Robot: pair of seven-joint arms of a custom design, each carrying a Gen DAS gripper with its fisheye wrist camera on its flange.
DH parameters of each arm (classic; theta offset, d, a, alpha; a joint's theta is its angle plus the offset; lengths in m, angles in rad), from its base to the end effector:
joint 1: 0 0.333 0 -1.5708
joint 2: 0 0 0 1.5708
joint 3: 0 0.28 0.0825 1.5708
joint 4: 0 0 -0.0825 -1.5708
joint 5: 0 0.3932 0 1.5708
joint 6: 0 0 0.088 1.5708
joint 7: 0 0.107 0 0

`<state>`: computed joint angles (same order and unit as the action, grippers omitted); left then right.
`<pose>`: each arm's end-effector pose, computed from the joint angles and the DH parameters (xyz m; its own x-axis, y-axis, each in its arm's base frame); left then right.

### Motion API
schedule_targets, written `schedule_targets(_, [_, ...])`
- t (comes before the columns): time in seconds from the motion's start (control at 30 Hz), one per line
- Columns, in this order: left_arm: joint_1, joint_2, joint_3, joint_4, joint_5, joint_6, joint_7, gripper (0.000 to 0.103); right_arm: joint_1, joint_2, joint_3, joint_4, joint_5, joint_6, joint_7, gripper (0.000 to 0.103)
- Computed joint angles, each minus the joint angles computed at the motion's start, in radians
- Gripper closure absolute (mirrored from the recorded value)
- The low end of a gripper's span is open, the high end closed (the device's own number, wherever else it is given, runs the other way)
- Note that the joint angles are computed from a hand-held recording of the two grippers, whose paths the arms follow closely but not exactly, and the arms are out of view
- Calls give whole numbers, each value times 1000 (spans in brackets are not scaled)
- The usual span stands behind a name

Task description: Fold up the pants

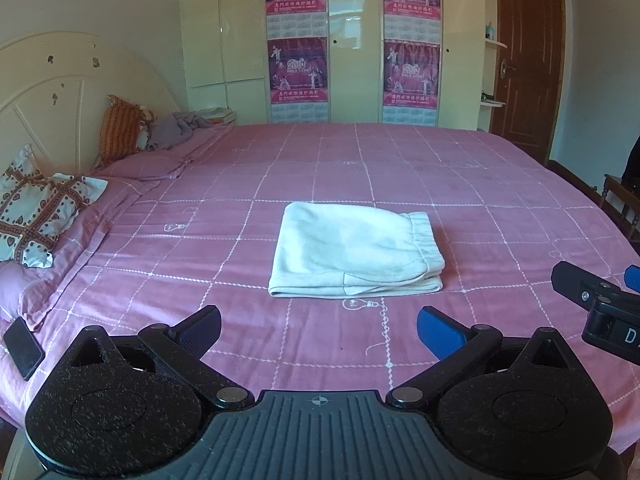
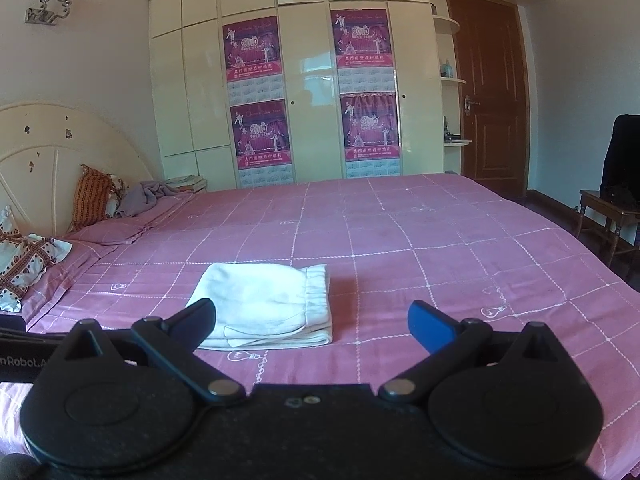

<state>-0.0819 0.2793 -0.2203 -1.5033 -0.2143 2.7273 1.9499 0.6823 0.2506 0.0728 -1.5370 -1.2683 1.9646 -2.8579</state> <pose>0.6717 -0.1788 0.5887 -0.4507 -0.8917 -0.0411 -0.4899 0.2856 -0.8237 0.5311 0.4076 0.5338 -0.5097 -0.8407 -0.1828 -0.2311 0.3385 -0.9121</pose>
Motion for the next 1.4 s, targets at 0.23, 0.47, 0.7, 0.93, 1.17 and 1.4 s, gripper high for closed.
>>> schedule_targets(0.23, [-2,5,4,3,9,21,-24,0,3,3,-2,3,-4,-7,-4,0])
schedule_targets(0.47, [-5,20,7,23,27,28,-52,0,0,-18,1,-22,-26,-7,26,0])
schedule_targets(0.7, [-3,29,3,36,33,29,-58,0,-9,-23,10,-28,-33,-10,37,0])
schedule_targets(0.93, [-8,37,6,46,50,28,-76,0,-12,-23,11,-28,-31,-9,35,0])
schedule_targets(1.17, [-12,45,8,57,67,28,-92,0,-11,-19,12,-21,-29,-13,34,0])
schedule_targets(1.4, [-14,64,7,83,76,16,-100,0,-6,-10,9,-11,-20,-21,37,0])
